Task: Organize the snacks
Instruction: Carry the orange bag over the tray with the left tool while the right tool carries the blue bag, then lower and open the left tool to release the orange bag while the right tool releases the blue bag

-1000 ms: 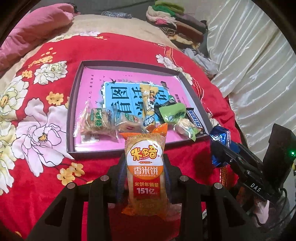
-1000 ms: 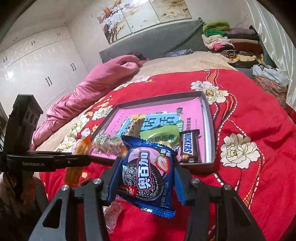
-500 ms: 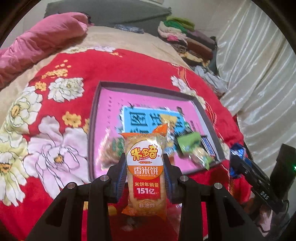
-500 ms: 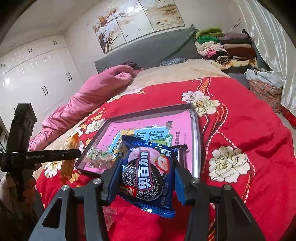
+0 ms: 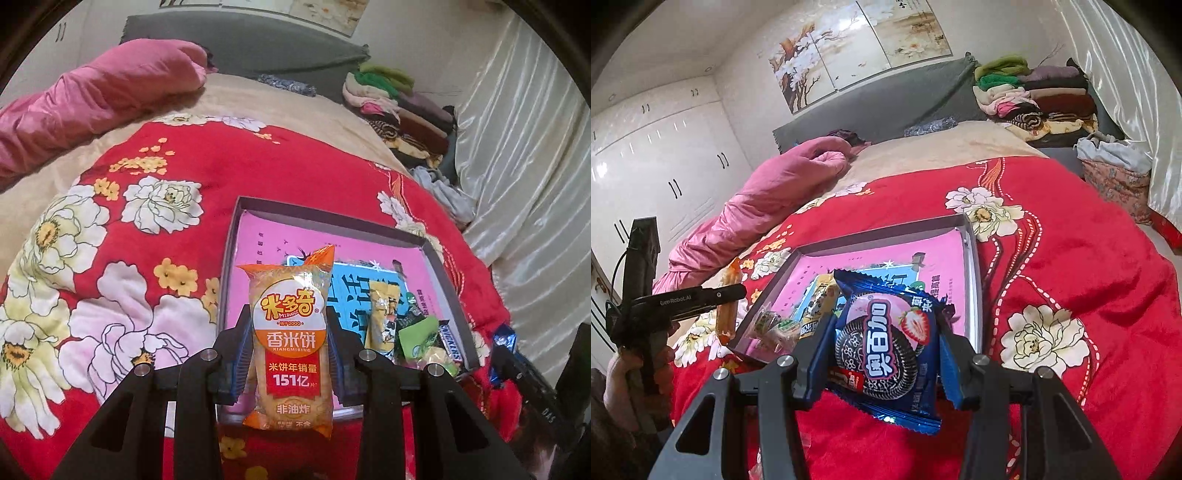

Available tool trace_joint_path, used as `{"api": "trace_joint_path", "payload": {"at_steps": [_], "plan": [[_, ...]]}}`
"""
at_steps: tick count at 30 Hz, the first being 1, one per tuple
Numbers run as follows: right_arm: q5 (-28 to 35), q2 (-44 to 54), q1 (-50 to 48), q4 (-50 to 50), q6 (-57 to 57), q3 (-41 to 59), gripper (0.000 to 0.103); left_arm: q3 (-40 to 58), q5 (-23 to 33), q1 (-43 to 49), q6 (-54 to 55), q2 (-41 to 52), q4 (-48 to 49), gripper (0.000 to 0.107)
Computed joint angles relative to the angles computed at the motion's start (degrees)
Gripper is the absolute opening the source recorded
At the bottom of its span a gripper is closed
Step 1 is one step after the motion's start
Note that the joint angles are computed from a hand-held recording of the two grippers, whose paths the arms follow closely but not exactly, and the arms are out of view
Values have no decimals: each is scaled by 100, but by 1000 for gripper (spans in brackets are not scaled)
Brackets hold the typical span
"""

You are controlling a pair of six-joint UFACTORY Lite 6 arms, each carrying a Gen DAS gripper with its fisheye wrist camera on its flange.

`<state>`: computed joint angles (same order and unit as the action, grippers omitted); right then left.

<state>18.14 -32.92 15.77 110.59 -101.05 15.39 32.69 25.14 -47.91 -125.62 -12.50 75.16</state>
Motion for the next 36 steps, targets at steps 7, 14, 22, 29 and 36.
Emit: {"api": "trace_joint_path", "payload": {"at_steps": [7,14,22,29,36], "plan": [[-8,351,66,968,-978,125,51,250,109,-114,-403,687,442,36],[5,738,135,1743,-1753,272,51,473,316,-204,-334,1070,496,36],[-69,1140,269,2413,-2416,474,51,659,338,-251,-331,1388,522,36],[-75,1721,351,2808,-2872,740,51,697,334,-247,-295,1438,519,36],[-205,2071,567,3887,-3988,870,51,719,341,-241,-182,1455,425,36]]}}
